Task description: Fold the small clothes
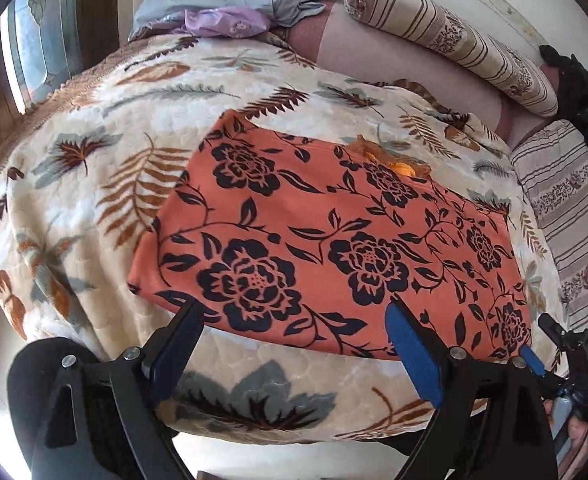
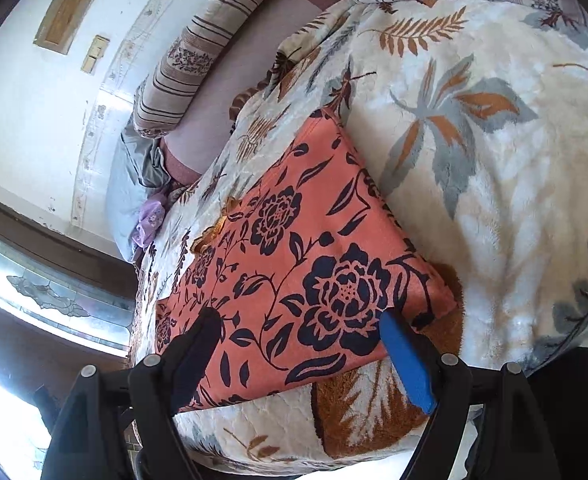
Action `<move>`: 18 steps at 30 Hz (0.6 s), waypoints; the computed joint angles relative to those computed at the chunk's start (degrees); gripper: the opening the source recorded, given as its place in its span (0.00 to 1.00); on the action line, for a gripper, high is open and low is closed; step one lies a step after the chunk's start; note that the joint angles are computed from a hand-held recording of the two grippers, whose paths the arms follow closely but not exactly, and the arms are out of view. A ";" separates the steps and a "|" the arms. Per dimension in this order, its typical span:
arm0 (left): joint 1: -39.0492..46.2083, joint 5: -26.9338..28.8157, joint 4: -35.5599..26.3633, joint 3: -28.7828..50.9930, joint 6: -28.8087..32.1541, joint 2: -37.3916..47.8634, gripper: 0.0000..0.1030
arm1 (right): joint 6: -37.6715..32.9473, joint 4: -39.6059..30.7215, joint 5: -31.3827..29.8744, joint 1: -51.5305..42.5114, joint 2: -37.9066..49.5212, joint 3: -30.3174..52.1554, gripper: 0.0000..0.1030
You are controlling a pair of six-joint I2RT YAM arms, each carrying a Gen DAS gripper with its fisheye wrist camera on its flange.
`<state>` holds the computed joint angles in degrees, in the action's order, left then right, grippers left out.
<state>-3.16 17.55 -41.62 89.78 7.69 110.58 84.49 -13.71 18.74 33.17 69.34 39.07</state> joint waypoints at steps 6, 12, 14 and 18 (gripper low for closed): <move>-2.22 -1.27 3.91 -2.91 0.51 -1.73 0.89 | -0.24 -3.46 5.05 2.25 -0.87 1.40 0.81; -2.11 2.45 5.40 0.11 4.10 3.32 0.89 | 0.62 -4.06 0.68 0.04 1.90 1.75 0.82; -2.10 -0.71 1.35 4.58 3.79 9.12 0.89 | 0.56 -3.79 0.22 -0.27 2.08 1.37 0.82; -0.32 0.53 2.58 3.79 5.87 10.38 0.89 | 1.26 -4.31 1.95 0.46 0.89 0.61 0.82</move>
<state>-3.48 18.08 -39.03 93.57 13.56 120.96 85.75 -18.02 20.69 33.63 70.23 39.68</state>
